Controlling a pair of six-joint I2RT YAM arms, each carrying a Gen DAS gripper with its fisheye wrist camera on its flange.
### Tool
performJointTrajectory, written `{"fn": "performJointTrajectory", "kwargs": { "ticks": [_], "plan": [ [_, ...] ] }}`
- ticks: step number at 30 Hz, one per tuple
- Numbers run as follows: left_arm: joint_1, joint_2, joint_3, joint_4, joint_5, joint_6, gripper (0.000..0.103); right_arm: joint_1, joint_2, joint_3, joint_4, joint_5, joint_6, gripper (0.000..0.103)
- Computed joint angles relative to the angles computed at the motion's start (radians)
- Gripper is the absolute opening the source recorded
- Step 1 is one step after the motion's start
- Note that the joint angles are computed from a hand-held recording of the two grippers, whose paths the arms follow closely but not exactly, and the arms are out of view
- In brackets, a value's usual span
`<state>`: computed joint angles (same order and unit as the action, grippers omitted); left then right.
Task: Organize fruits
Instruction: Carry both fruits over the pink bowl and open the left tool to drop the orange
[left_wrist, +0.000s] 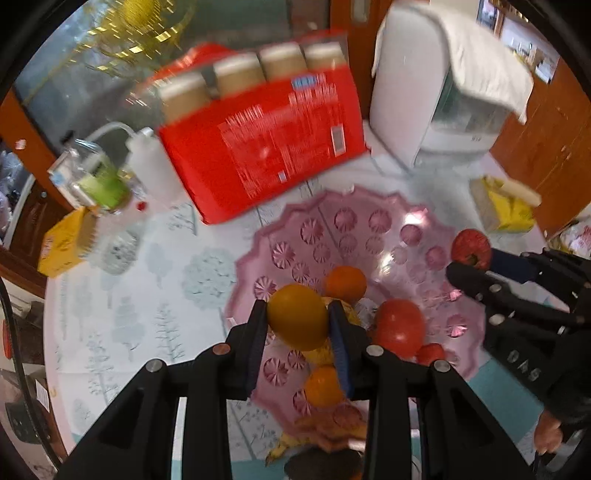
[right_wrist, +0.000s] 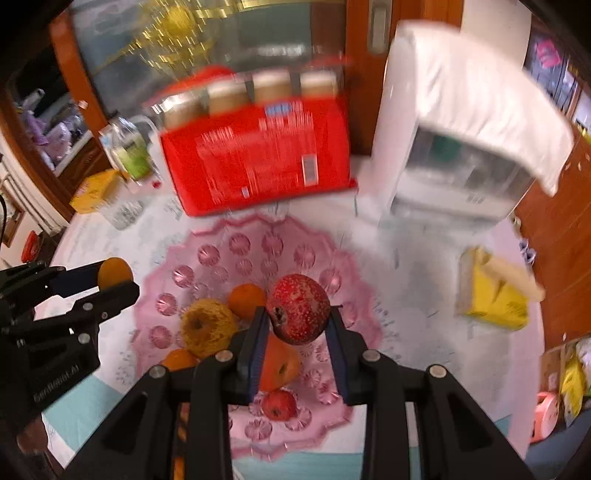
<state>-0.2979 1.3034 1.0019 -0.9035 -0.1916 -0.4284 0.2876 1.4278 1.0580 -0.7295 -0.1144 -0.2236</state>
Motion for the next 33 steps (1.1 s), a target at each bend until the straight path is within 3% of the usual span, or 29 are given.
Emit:
{"fn": "performJointTrajectory", "kwargs": {
  "ticks": [7,13,14,18,21,23,33],
  "plan": [
    [0.044,0.167,-0.072,0.193,0.057,0.062,0.032,0.071,0.173,-0.071,0.181,0.103,0.045,0.032],
    [0.053,0.204,-0.090,0.268,0.060,0.091,0.033,0.093,0.246,-0.072,0.241,0.099,0.056,0.032],
    [0.053,0.202,-0.093,0.271,0.057,0.095,0.035,0.093,0.259,-0.061,0.238,0.101,0.053,0.032],
    [0.051,0.204,-0.097,0.270,0.003,0.095,0.060,0.100,0.257,-0.069,0.251,0.103,0.060,0.032],
    [0.098,0.186,-0.109,0.262,0.056,0.089,0.075,0.075,0.266,-0.055,0.234,0.054,0.057,0.032],
    [0.114,0.168,-0.119,0.252,0.089,0.086,0.075,0.062,0.258,-0.054,0.221,0.035,0.057,0.032],
    [-0.028,0.016,-0.133,0.108,-0.001,0.006,0.075,0.040,0.103,-0.104,0.152,0.007,0.027,0.032]
  ]
}}
